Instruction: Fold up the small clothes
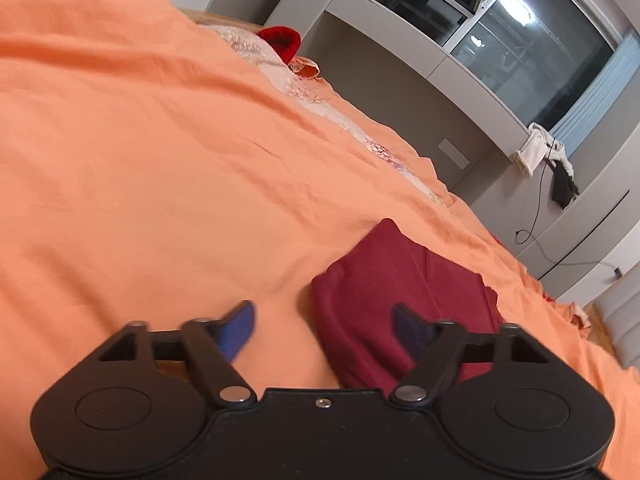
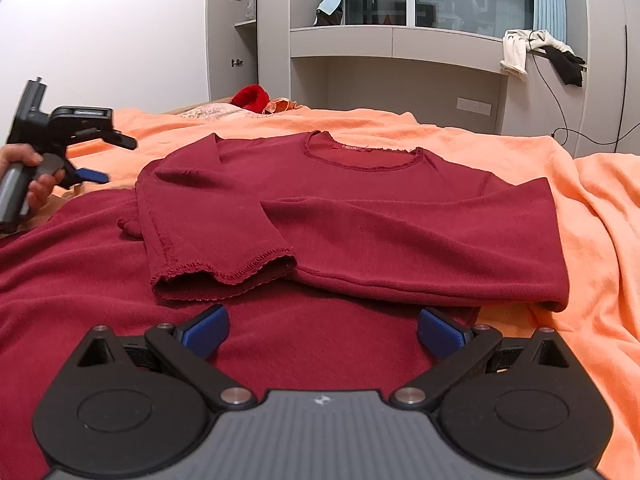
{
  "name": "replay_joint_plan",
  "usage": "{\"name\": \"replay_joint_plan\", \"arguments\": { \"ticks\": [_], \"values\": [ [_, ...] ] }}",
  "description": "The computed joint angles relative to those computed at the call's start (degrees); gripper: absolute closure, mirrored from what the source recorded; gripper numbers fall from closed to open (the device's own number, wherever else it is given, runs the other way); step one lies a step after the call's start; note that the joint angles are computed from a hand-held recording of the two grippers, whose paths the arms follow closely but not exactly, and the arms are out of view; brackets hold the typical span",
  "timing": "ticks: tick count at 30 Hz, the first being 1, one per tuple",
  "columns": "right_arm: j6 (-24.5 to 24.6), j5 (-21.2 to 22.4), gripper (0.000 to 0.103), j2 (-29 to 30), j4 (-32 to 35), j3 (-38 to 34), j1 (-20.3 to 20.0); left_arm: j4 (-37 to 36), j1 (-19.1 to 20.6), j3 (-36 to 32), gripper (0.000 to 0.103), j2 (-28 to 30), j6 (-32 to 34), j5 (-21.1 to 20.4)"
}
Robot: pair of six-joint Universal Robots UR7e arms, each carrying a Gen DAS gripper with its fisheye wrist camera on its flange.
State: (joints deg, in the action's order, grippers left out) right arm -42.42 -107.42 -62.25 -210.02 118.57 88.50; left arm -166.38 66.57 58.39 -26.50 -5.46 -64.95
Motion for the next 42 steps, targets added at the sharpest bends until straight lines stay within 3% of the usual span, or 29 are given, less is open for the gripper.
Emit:
{"name": "replay_joint_plan", "arguments": {
  "ticks": [3, 6, 13, 18, 21, 25, 29, 32, 35, 39, 42],
  "values": [
    [-1.39, 4.56, 0.000, -1.17, -4.57, 2.48, -0.64, -1.93, -1.10, 5.59, 0.001, -3.22, 1.38, 1.78],
    [-4.66, 8.73, 0.000, -2.25, -9.36, 5.36, -0.91, -2.61, -1.74, 11.57, 0.001, -7.06, 1.48, 1.52],
    [-12.90, 12.37, 0.000, -2.39, -19.61, 10.72, 0.84, -7.27, -4.19, 25.58, 0.001, -15.18, 0.95, 1.00],
    [-12.01, 13.80, 0.000, -3.79, -22.19, 15.38, 2.19, -16.66, -7.28, 36.92, 0.001, -19.56, 8.85, 0.26],
    [-14.50, 15.13, 0.000, -3.37, -24.82, 18.06, 2.77, -22.76, -9.29, 43.31, 0.001, -21.41, 15.23, 0.61],
    [-18.16, 12.14, 0.000, -0.36, -29.59, 20.48, 4.02, -31.08, -11.00, 50.37, 0.001, -23.15, 21.56, -0.34],
    [-19.78, 9.06, 0.000, 2.53, -33.60, 23.62, 4.44, -40.52, -11.14, 56.42, 0.001, -23.89, 23.71, -1.68],
    [-23.33, 6.04, 0.000, 5.60, -37.91, 25.45, 5.03, -42.70, -11.76, 58.75, 0.001, -24.19, 23.04, 1.55],
    [-27.60, 2.36, 0.000, 9.70, -42.61, 26.22, 6.24, -47.34, -12.05, 60.72, 0.001, -24.39, 26.76, 0.70],
    [-37.22, -3.94, 0.000, 18.13, -52.38, 23.92, 7.73, -47.68, -12.33, 62.04, 0.001, -25.06, 27.20, 1.16],
    [-47.06, -5.37, 0.000, 24.62, -60.66, 20.52, 7.67, -47.93, -12.35, 62.56, 0.001, -25.38, 27.27, 0.84]
  ]
}}
